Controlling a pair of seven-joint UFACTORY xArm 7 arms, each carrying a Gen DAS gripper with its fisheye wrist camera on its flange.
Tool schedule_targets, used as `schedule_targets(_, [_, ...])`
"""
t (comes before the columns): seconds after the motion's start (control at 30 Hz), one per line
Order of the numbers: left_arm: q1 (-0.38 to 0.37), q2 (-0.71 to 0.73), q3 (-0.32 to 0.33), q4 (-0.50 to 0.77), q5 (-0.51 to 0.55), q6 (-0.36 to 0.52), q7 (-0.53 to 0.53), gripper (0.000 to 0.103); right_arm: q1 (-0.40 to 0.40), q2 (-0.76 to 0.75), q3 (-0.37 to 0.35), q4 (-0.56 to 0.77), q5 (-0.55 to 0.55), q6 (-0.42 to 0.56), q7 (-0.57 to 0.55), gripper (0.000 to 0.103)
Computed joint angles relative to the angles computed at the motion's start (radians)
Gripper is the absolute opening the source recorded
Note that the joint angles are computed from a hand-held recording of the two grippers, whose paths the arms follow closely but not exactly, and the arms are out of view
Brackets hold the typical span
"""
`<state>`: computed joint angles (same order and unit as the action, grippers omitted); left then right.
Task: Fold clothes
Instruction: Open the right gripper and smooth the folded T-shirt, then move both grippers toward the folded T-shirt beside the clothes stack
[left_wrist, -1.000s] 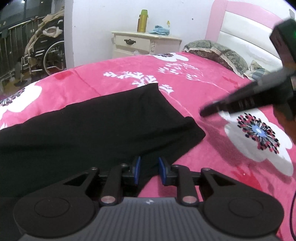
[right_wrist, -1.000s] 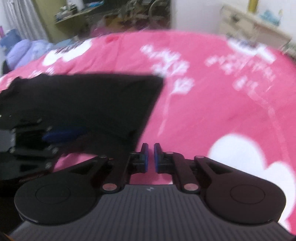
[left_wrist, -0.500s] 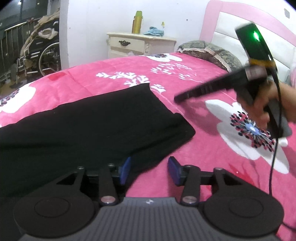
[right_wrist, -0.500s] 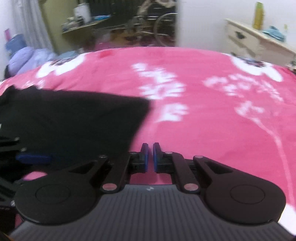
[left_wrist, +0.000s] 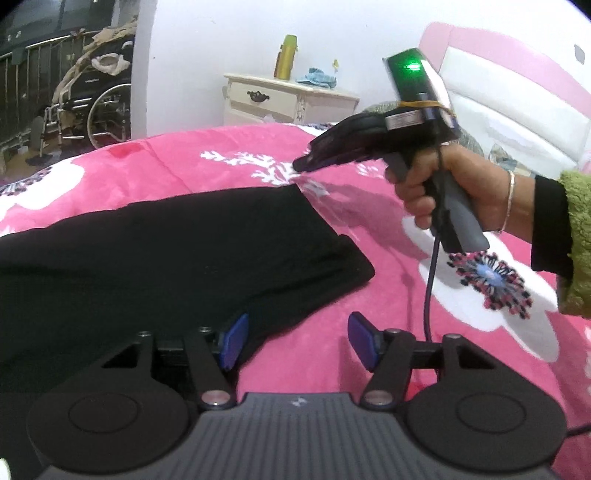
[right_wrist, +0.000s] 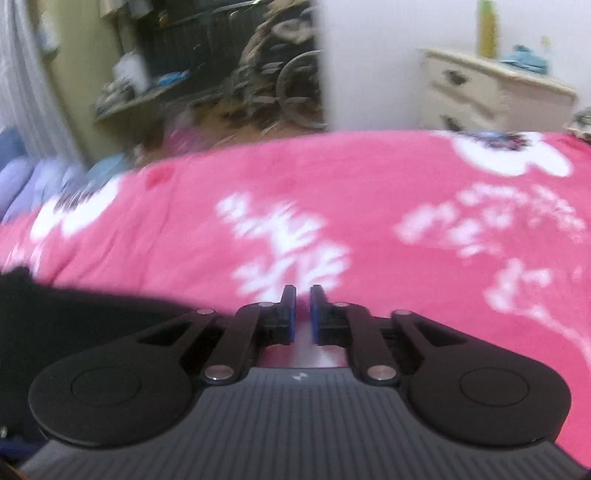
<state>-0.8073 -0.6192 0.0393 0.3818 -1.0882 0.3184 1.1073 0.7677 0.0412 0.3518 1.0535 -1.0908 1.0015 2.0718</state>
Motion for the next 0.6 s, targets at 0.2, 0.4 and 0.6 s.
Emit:
schedule_targets(0.2, [0.189,-0.139,0.003,-0.003,0.230,0.209,-0.212,0.061,0.008,0.073,-0.005,0.106,-0.171,-0.188,-0.053,0.008])
schedule_targets(0.4, [0.529,-0.216,0.059,0.203,0.722,0.610,-0.331,0.061,0.111,0.205,-0.070,0.250,-0.118,-0.088,-0.014,0.011])
schedule_targets(0.6, [0.865,-0.153,0.064,0.515,1.119,0.761,-0.397,0.065,0.254,0.323,-0.118,0.486,-0.343,-0.005,0.101,0.014])
